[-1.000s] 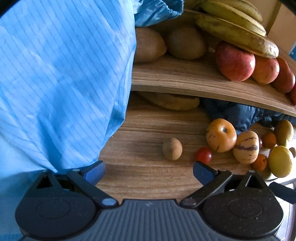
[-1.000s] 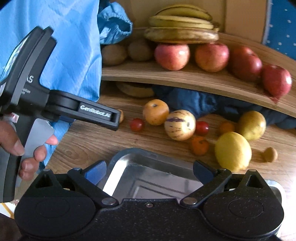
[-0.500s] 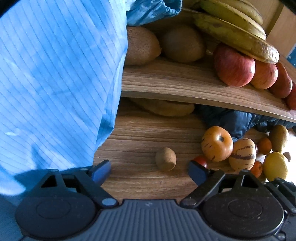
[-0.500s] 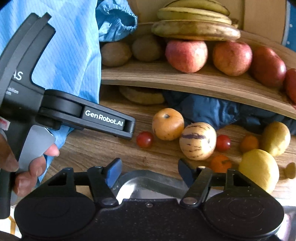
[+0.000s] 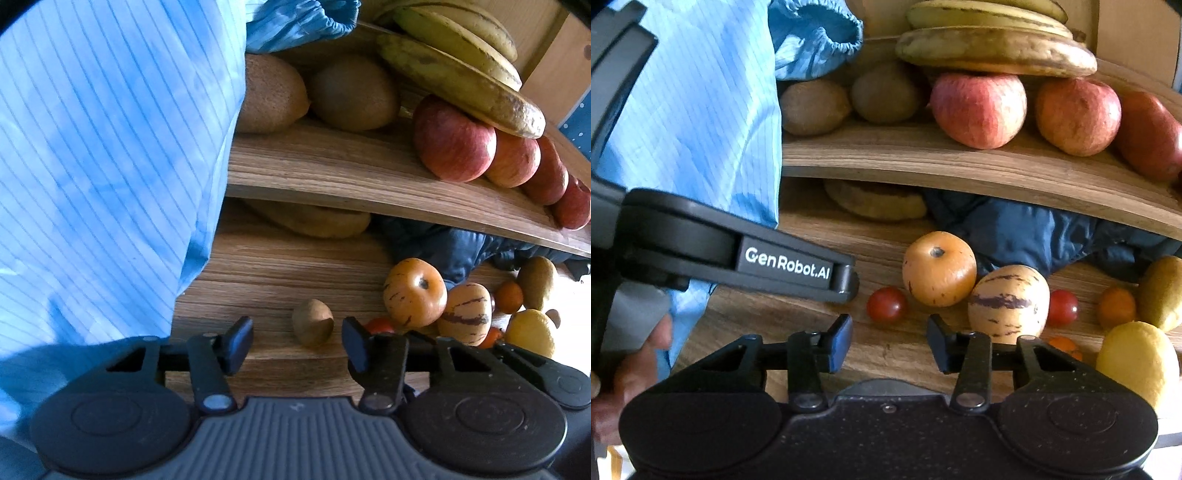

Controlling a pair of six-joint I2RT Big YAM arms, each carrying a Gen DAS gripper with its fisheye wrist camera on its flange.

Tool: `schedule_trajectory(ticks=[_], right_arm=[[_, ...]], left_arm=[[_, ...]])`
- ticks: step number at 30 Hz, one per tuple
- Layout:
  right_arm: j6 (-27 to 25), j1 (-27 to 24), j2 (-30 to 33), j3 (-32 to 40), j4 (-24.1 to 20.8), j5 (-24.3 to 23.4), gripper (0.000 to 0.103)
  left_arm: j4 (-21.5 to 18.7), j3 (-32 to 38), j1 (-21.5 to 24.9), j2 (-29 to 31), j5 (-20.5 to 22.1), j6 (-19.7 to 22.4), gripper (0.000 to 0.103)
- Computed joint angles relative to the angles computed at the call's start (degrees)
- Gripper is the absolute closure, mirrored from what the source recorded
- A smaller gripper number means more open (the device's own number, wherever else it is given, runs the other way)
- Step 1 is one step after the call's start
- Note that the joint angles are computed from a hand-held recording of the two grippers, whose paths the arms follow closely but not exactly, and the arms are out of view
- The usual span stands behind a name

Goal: Organize fruits
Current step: 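Move left tool toward the brown kiwi while right tool approaches a cherry tomato, then close left gripper on the kiwi while right gripper closes on the cherry tomato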

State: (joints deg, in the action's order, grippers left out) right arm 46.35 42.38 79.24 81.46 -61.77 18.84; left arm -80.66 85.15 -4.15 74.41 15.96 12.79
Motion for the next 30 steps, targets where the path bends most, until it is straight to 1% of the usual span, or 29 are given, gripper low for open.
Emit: schedule_trajectory(ticks=[3, 4, 6, 7, 11, 15, 24, 30], right_arm=[[0.4, -0.1, 0.3, -0.1, 0.7, 0.3, 0.062], [0.6, -0.1, 0.4, -0.2, 0.9, 0.4, 0.062], [0.8, 0.0, 0.5, -0.4, 1.4, 0.8, 0.062], [1.0, 0.0, 0.5, -0.5, 1.7, 1.0, 0.062], [1.9, 0.3, 0.5, -0.8, 2.3, 1.9, 0.067], [2.9, 0.3, 0.2, -1.2, 2.5, 2.3, 0.077], [4.7, 0.7, -0.3, -1.5, 2.2, 2.1, 0.078], [6.2, 1.9, -1.9, -1.8, 0.9, 3.6, 0.078]], left_arm=[[-0.1, -0.3, 0.1, -0.1, 0.4, 0.1, 0.056], [0.0, -0.3, 0.1, 0.0, 0.4, 0.1, 0.059], [0.0, -0.4, 0.4, 0.0, 0.9, 0.6, 0.063], [0.0, -0.6, 0.2, -0.1, 1.1, 0.5, 0.066], [-0.1, -0.8, 0.0, -0.2, 2.0, 0.6, 0.076], [0.0, -0.9, 0.0, -0.2, 2.3, 0.8, 0.076], [-1.1, -0.9, 0.0, -0.6, 2.9, 1.6, 0.076], [-1.1, -1.7, -0.8, -2.2, 2.8, 1.3, 0.076]])
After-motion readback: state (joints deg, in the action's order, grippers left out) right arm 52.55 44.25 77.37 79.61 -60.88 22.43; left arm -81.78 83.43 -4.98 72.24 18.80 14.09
